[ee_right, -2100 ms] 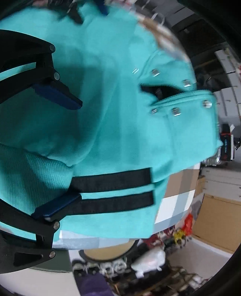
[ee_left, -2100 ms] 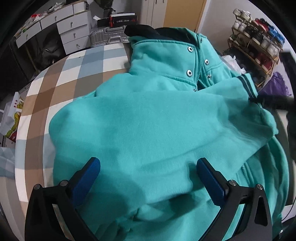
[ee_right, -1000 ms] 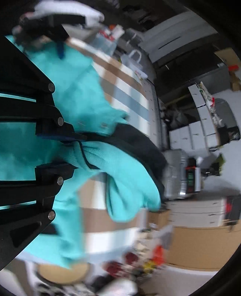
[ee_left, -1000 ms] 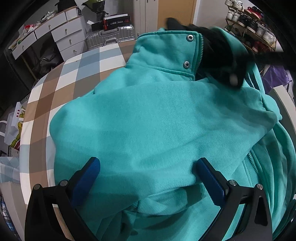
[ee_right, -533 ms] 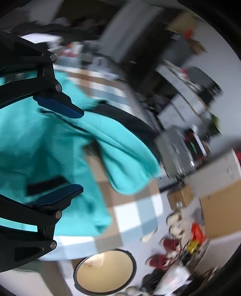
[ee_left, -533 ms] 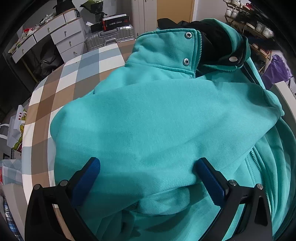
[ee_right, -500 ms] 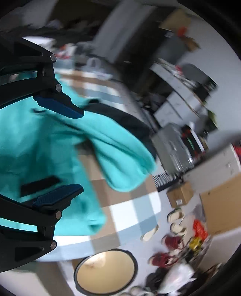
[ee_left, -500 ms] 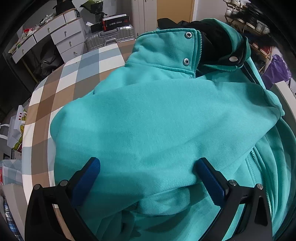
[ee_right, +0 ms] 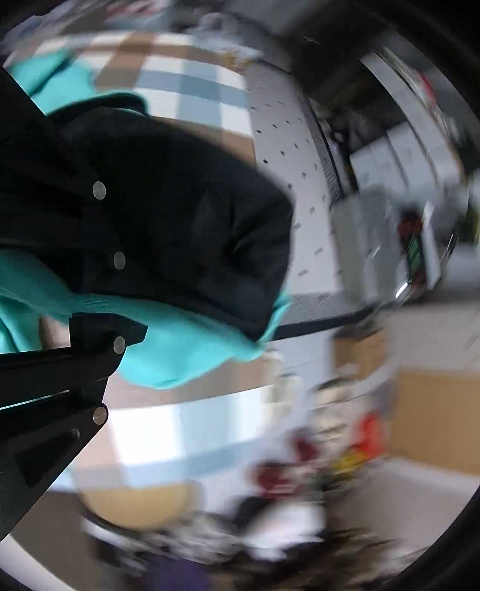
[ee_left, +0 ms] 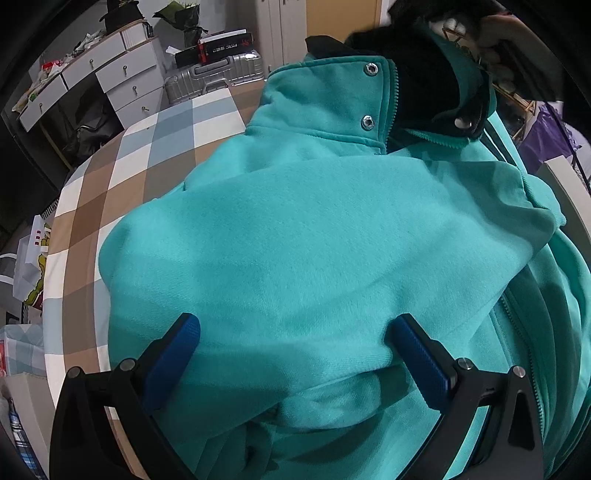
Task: Fold large clothes
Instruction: 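Grasp the black-lined hood edge with the right gripper and lift it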
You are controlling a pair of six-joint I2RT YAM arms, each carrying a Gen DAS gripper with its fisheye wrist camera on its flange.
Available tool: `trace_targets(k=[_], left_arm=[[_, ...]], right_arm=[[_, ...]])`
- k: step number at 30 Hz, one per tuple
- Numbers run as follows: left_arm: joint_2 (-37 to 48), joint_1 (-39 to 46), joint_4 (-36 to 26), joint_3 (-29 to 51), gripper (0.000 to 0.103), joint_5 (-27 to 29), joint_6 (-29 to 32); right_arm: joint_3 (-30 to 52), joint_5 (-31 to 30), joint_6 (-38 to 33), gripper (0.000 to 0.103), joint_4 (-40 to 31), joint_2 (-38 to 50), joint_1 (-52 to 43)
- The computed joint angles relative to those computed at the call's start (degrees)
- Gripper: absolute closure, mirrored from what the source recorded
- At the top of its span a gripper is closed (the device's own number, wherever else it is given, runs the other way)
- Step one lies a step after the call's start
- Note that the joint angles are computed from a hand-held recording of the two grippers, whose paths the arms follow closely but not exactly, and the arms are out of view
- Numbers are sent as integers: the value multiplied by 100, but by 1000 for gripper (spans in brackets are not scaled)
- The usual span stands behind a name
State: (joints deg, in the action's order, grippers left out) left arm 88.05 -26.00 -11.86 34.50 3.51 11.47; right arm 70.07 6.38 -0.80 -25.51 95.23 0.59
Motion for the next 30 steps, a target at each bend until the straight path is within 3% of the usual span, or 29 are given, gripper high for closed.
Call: trace_targets(k=[3,6,8,12,16,18,21,24,25,26,30], left_arm=[[-290,36,-151,-2,2,78,-93],[-929,272,-196,-116,2,419,-160],[-1387,570,-186,-168,2,776,-247],[-1744,1109,-96,39,2,1404,-444],[-1626,1399,279,519,2,1889,-1004],[-1146,1181,17,1317,2,1764,-1131],[-426,704,-398,2455,2,1393,-1162],[590,198,-911,3643,2,1020,-743],[958,54,-953,4005,2,690,-781],[1129,26,-1011,4183,2,709,-800],[2313,75,-2279,5655,2,1891,-583]], right_arm=[[-1121,801,-969,98,1007,-1236,691],[-2523,1378,-1777,98,1967,-3011,1524],[-3228,1579,-2200,98,2291,-4043,2039],[-4623,2926,-2828,98,2773,-5796,3478],[-5473,3478,-2542,98,2278,-7099,4021],[-5693,4090,-2671,98,2249,-7282,4764],[-5642,4894,-2174,98,1603,-7209,5951],[-5598,5242,-1614,98,1027,-7271,6661],[-5591,5282,-1409,98,806,-7365,6810],[-5578,5278,-1192,98,586,-7426,6930],[-5603,5436,-420,98,-295,-7584,7369]])
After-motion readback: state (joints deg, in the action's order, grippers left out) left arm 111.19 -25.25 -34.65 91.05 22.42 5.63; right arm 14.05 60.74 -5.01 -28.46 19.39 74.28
